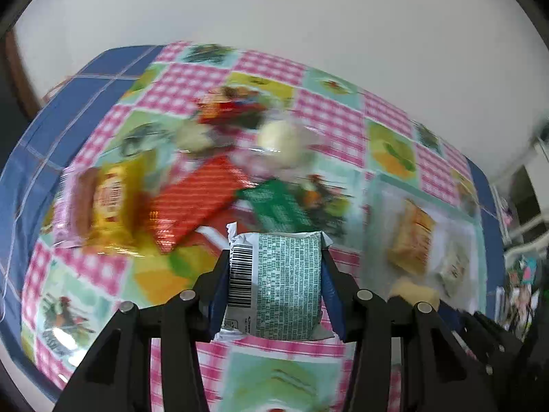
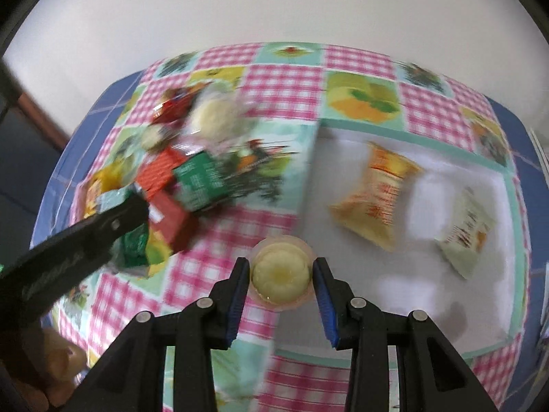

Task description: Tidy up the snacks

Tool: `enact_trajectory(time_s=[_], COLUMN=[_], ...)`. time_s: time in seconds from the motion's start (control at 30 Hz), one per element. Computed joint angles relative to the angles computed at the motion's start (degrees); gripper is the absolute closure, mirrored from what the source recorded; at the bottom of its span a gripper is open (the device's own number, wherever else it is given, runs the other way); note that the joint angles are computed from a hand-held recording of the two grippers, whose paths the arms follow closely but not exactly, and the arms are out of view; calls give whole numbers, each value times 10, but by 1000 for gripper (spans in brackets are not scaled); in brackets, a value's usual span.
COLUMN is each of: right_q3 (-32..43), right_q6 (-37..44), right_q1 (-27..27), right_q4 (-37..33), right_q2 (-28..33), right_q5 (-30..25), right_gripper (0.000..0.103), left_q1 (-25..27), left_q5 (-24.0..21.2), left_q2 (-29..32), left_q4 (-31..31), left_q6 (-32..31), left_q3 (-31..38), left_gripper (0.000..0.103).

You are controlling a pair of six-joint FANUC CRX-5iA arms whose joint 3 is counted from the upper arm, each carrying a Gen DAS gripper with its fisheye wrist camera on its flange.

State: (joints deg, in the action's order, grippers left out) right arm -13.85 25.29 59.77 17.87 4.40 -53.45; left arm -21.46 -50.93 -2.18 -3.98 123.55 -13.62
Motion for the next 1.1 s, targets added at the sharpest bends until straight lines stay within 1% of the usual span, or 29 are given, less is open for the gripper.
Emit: enact_trajectory(time_s=[0.07,0.33,0.53,0.7,0.8,0.9,0.97,1.0,1.1], right_q3=[-19,-90,-132,-139,-137,-133,-131,-130,-127], right_q6=[-22,-105,-147,-146,-130,-120,-117,-118,-121], right_q1=[-10,-50,-74,-87,-95,-95,-92,-90,-84], right_q4=[8,24,26,10,-11,-19,-18,-14,-5], right_q2=[-14,-72,-110,-109,-100,-93,-92,-93,-92], right_q5=[-6,-31,-51,-62,-51,-53,-54,-53,-57], right_gripper=[63,62,62,62,62,62,62,62,62], left_q1=[-13,-69,-104,-109,-108,-104,-100,-99,-95], left_q5=[8,16,30,30,24,21,27,29,25], left_q2=[13,68,101,120,131,135,131,128,120], left_q4=[15,48,66,82,86,99,112,116,114], left_q6=[-18,-88,-136,-157,-158,-164,-173,-175,-173], left_q3=[7,50,71,73,76,74,66,63,63], left_gripper=[53,53,53,53,53,52,45,40,39])
